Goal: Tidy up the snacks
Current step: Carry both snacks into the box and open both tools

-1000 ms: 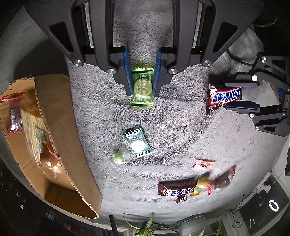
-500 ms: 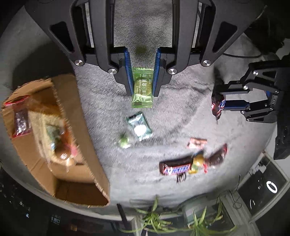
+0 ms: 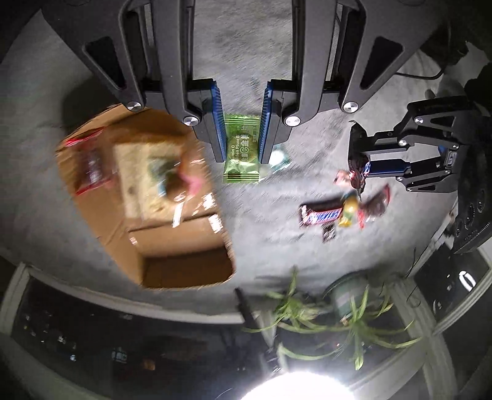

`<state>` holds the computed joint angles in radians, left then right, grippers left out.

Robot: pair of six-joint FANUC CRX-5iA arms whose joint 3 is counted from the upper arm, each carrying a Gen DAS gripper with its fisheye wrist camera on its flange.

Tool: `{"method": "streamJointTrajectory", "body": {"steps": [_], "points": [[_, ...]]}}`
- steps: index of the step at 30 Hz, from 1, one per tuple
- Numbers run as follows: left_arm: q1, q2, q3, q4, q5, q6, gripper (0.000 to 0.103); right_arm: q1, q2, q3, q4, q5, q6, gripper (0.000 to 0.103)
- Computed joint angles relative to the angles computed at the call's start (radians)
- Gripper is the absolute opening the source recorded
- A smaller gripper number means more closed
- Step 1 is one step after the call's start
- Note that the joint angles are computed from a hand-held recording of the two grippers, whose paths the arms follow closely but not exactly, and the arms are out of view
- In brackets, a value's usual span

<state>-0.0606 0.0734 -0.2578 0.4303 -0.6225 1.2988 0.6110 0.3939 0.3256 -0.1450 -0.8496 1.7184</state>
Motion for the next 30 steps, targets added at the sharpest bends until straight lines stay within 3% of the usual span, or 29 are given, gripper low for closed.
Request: {"method": "streamJointTrajectory", "body": {"steps": [13,20,30], "points": [[-0.036,0.176,0.195,0.121,0.098,-0.057,0.026,-0.068,0.088,0.125,0.070,0.015,-0.081,0.021],[-0.056,0.285,0.349,0.065,0.087,-0.015,0.026,-0.090,0.147,0.196,0.087,-0.004,-0.107,0.021],[-0.060,0.387,0.509,-0.052,0.011,0.106,0.026,-0.111,0.208,0.257,0.102,-0.037,-0.146,0.021]]}}
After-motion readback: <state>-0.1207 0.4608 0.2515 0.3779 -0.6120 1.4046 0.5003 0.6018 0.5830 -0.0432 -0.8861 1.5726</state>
